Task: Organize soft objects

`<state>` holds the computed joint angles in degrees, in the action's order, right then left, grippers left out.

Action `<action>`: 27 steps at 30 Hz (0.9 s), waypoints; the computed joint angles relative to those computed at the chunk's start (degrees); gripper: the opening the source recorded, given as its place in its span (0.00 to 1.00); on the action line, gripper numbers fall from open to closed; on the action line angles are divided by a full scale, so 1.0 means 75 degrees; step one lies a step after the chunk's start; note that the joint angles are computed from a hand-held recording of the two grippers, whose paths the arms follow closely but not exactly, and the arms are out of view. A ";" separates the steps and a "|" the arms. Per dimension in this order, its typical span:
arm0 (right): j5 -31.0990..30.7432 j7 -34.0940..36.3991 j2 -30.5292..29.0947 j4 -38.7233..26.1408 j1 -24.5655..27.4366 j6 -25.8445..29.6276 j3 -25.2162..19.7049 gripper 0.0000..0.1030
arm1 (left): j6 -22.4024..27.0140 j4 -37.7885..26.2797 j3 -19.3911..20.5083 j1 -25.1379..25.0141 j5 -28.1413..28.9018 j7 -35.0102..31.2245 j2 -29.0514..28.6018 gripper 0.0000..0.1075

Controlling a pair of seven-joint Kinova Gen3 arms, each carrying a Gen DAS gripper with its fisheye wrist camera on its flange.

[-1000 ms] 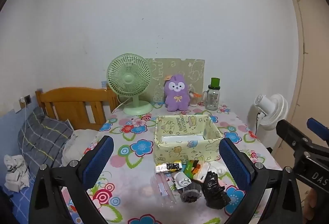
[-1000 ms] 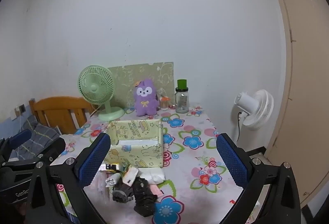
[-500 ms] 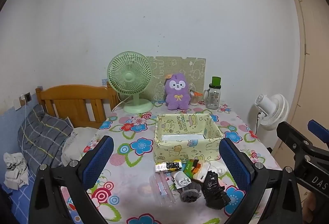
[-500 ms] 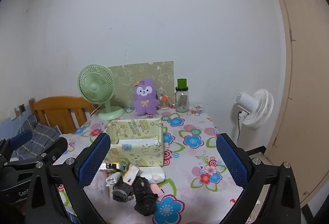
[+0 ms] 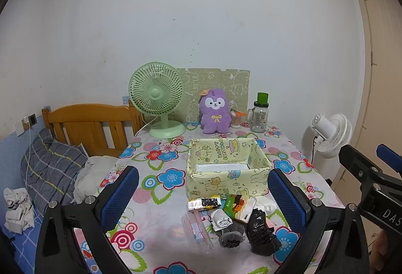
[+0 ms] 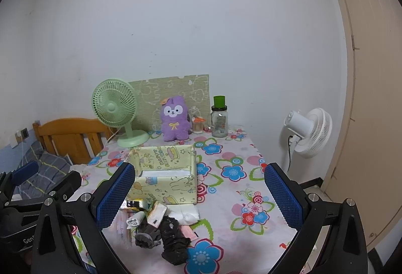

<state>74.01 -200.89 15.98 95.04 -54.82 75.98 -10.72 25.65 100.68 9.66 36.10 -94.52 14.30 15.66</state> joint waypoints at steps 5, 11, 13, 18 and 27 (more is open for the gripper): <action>0.0002 -0.0047 0.0003 0.0025 -0.0014 0.0038 -0.0008 1.00 | 0.0014 -0.0004 0.0007 0.0003 0.0000 -0.0004 0.0009 0.95; 0.0010 -0.0075 0.0005 0.0055 -0.0019 0.0050 -0.0013 1.00 | 0.0004 0.0025 0.0011 0.0001 -0.0069 0.0048 0.0010 0.95; 0.0003 -0.0072 0.0008 0.0050 -0.0017 0.0056 -0.0014 1.00 | 0.0013 0.0009 0.0024 -0.0002 -0.0037 0.0017 0.0014 0.95; -0.0020 -0.0098 0.0001 0.0046 -0.0008 0.0045 -0.0018 1.00 | -0.0003 -0.0005 0.0027 -0.0003 -0.0041 -0.0002 0.0041 0.95; -0.0024 -0.0052 0.0001 0.0046 0.0015 -0.0028 -0.0033 1.00 | 0.0024 0.0008 0.0073 0.0051 -0.0225 0.0050 0.0093 0.95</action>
<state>73.83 -201.28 15.99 95.38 -54.71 75.77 -10.97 25.83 100.74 10.21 36.49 -96.20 14.67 16.36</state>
